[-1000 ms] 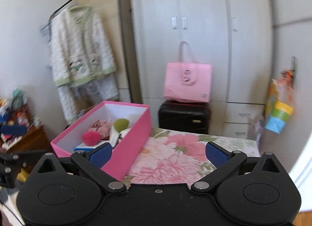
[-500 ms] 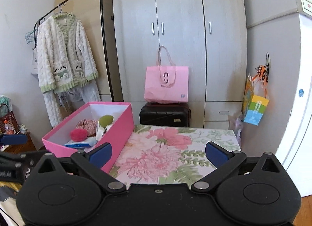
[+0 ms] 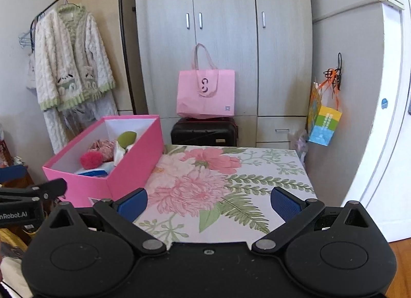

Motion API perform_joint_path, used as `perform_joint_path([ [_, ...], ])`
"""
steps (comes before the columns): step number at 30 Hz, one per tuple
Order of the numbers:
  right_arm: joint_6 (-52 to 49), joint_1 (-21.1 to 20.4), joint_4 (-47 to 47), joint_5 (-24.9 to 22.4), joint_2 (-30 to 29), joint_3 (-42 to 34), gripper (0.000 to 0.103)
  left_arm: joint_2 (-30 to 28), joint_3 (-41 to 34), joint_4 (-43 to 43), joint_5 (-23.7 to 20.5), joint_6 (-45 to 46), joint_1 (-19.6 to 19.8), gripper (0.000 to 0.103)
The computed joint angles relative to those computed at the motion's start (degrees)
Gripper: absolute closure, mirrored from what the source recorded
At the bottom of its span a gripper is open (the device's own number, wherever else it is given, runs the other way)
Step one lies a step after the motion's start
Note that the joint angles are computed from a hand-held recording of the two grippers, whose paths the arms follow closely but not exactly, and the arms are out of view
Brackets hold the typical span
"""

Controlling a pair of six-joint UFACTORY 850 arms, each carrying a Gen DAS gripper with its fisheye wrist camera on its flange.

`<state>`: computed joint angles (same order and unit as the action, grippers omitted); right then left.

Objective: Organize soft objects

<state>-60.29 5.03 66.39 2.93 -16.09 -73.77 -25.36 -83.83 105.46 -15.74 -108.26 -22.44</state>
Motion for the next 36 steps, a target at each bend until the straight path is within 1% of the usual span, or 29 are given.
perform_joint_path([
  [1, -4.07, 0.06, 4.03, 0.05, 0.05, 0.13, 0.0, 0.0, 0.01, -0.12, -0.12, 0.08, -0.04, 0.003],
  [2, -5.74, 0.08, 5.76, -0.08, 0.14, 0.26, 0.0, 0.02, 0.01, -0.26, 0.02, 0.2, -0.04, 0.003],
  [5, -4.72, 0.47, 4.43, 0.7, 0.73, 1.14, 0.0, 0.14, 0.16, -0.26, 0.26, 0.05, -0.11, 0.003],
  [8, -7.68, 1.27, 7.23, 3.12, 1.31, 2.06, 0.0, 0.48, 0.7, 0.66, 0.66, -1.38, -0.16, 0.003],
  [10, -10.7, 1.6, 10.2, 3.8, 1.57, 2.41, 0.0, 0.72, 1.19, 3.07, 1.29, -4.45, -0.02, 0.003],
  [12, -12.5, 1.88, 12.01, 4.56, 1.75, 2.71, 0.0, 0.88, 1.55, 3.6, 1.44, -5.46, -0.05, 0.003],
  [14, -12.28, 2.31, 11.8, 6.02, 1.95, 3.09, 0.0, 1.0, 1.9, 4.49, 1.09, -6.37, -0.15, 0.003],
  [18, -8.68, 2.73, 8.89, 7.75, 2.6, 4.13, 0.0, 1.21, 2.34, 4.83, 1.91, -7.34, 0.08, 0.003],
  [20, -8.25, 2.95, 8.46, 8.65, 2.79, 4.46, 0.0, 1.21, 2.38, 3.52, 1.68, -5.63, -0.01, 0.003],
  [24, -6.71, 3.81, 6.88, 10.75, 3.28, 5.24, 0.0, 1.47, 2.89, 3.53, 1.47, -5.3, -0.11, 0.003],
  [31, -2.51, 4.94, 2.06, 14.0, 3.85, 6.74, 0.0, 2.13, 4.39, 8.71, 0.5, -9.32, -0.58, 0.003],
  [33, -3.11, 5.27, 2.77, 14.9, 3.83, 6.9, 0.0, 2.29, 4.78, 10.35, 0.25, -10.8, -0.61, 0.003],
  [36, -1.11, 5.19, 1.57, 14.67, 4.07, 7.36, 0.0, 2.41, 5.29, 11.69, -0.69, -12.05, -0.81, 0.003],
])
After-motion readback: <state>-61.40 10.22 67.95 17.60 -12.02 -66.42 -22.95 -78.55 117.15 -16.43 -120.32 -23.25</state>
